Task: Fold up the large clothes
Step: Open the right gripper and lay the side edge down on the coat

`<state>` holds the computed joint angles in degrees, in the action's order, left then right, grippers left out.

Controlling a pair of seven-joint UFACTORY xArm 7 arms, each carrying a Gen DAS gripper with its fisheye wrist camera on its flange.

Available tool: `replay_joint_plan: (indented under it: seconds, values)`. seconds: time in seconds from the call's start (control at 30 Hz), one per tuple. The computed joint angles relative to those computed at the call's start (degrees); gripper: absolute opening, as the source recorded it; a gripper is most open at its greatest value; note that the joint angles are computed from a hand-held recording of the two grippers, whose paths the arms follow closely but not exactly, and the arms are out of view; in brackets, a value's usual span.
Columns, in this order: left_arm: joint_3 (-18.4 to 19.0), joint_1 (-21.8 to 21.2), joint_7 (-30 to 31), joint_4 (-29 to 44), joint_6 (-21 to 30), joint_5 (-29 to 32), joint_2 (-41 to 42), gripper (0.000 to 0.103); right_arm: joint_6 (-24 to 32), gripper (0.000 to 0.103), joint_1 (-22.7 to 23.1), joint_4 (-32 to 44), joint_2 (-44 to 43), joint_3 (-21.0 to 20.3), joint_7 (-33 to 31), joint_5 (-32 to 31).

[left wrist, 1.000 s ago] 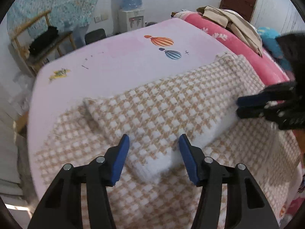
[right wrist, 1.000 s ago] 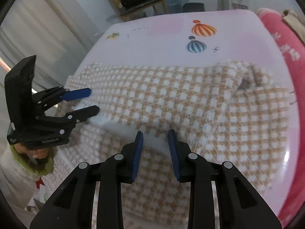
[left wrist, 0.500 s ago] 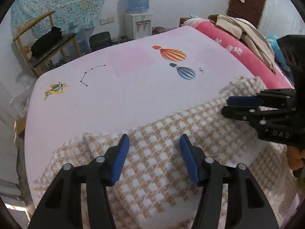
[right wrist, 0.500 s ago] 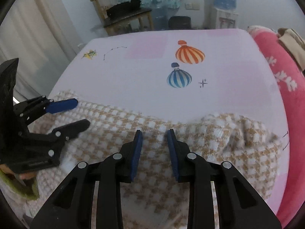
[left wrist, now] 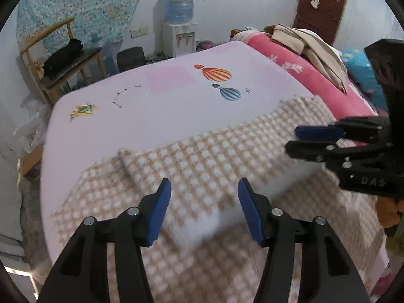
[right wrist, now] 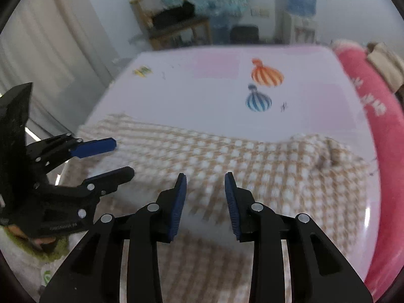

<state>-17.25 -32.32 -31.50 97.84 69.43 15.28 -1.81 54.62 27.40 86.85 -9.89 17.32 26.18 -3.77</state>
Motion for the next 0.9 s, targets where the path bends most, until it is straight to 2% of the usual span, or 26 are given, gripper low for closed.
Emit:
replay_joint_plan:
  seconds: [0.07,0.1,0.17,0.2,0.27,0.33,0.53,0.63,0.73,0.9]
  values:
    - [-0.6,-0.6,-0.6,0.0,4.5,1.2,0.8,0.058,1.6,0.039,-0.1,-1.7,0.6,0.5,1.2,-0.9]
    - [-0.6,-0.8,-0.9,-0.5,5.9,1.4,1.1,0.062,-0.3,0.04,0.1,-4.4,-0.3,0.4,1.5,-1.4]
    - [-0.1,-0.5,-3.6,-0.7,6.0,0.3,0.1,0.064,2.3,0.039,0.2,-3.6,-1.0,1.6,2.8,-4.3]
    - [-0.1,-0.5,-4.9,0.1,7.4,0.4,-0.1,0.064,4.7,0.039,0.1,-2.5,-1.9,1.9,5.2,-4.1]
    - [-1.0,-0.8,-7.4,0.2,8.8,3.3,-2.8,0.064,3.5,0.041,0.8,-5.3,-7.0,0.9,6.3,0.2]
    - [-2.6,-0.9,-8.9,0.3,11.0,6.0,-5.3,0.064,3.8,0.054,0.5,-8.3,-12.4,2.2,8.6,0.5]
    - [-9.9,-1.0,-13.5,-1.1,17.9,8.5,-12.1,0.081,3.3,0.073,2.5,-18.1,-26.5,5.2,11.5,7.4]
    - [-12.9,-0.7,-17.3,-4.0,19.3,6.4,-15.8,0.086,1.9,0.079,2.9,-21.9,-29.9,7.8,13.9,10.1]
    - [-15.5,-0.1,-20.9,-7.5,20.7,3.4,-18.3,0.09,4.1,0.081,2.2,-23.4,-31.9,10.8,17.5,10.1]
    - [-18.4,0.6,-25.3,-11.8,23.4,0.7,-19.1,0.09,7.2,0.081,2.5,-25.8,-34.9,12.8,22.2,11.2]
